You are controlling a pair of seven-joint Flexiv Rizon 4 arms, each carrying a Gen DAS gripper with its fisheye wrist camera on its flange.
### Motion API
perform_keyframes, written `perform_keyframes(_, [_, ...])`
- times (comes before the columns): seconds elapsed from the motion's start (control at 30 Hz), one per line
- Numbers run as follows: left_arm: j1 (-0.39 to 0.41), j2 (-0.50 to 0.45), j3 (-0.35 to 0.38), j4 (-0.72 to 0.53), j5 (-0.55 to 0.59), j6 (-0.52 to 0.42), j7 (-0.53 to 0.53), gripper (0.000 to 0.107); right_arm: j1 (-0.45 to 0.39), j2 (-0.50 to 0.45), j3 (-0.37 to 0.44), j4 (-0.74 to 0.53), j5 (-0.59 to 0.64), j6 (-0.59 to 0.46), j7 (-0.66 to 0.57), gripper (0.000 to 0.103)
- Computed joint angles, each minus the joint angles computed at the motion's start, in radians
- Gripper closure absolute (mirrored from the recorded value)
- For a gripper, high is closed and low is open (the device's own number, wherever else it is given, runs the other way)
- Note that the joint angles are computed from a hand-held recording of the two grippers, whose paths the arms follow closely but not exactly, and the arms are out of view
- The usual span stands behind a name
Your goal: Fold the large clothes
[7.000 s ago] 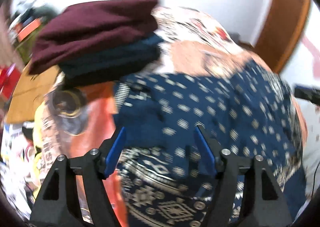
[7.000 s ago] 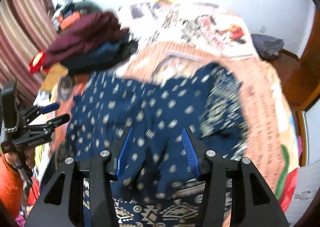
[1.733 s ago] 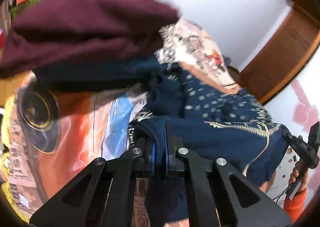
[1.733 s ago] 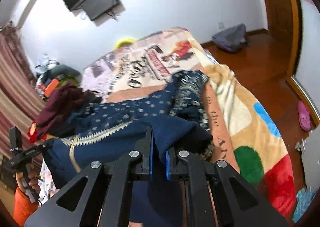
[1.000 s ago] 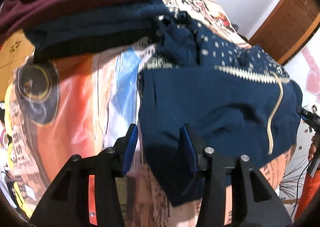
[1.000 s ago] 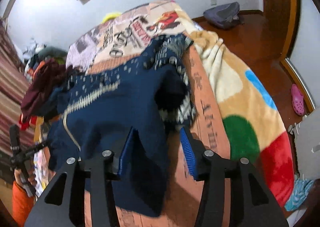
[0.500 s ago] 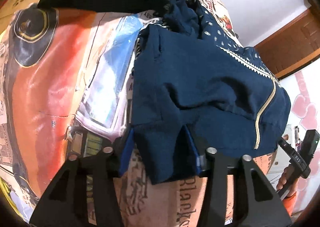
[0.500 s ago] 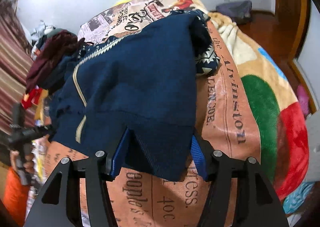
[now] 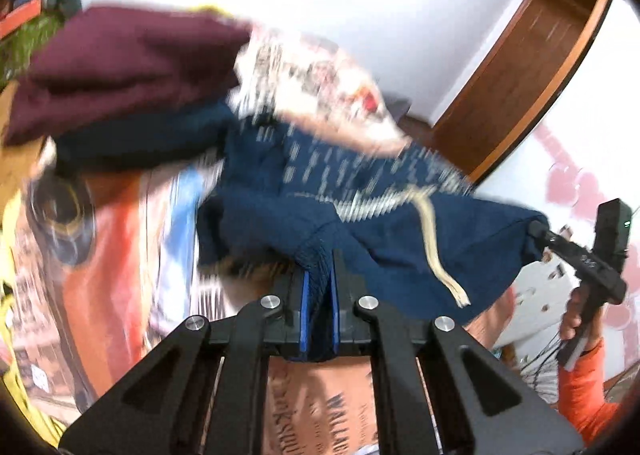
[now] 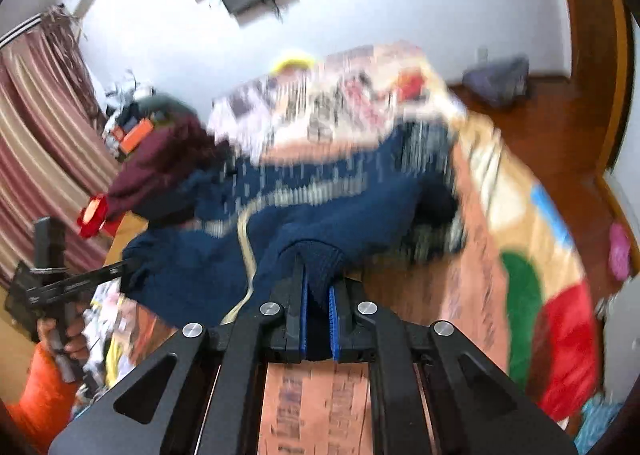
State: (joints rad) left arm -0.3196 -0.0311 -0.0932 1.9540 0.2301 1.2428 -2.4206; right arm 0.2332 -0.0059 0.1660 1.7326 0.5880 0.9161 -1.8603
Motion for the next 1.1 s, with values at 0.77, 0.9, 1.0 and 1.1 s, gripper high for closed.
perform_keyframes(0.77, [0.037, -0.357, 0.111, -0.423, 0.046, -0.181, 0.059, 0.099, -0.026, -0.375, 0.030, -0.314, -0.304, 0.089, 0.299, 0.095])
perform_keyframes(0.9, [-0.003, -0.421, 0.146, -0.493, 0.051, -0.251, 0.114, 0.098, -0.037, -0.409, 0.033, -0.328, -0.351, 0.052, 0.337, 0.094])
perform_keyframes(1.0, [-0.022, -0.448, 0.158, -0.543, 0.054, -0.326, 0.154, 0.091, -0.043, -0.422, 0.032, -0.344, -0.371, 0.003, 0.371, 0.091])
perform_keyframes(1.1, [-0.028, -0.443, 0.155, -0.554, 0.049, -0.350, 0.189, 0.076, -0.056, -0.409, 0.033, -0.354, -0.369, -0.041, 0.411, 0.090])
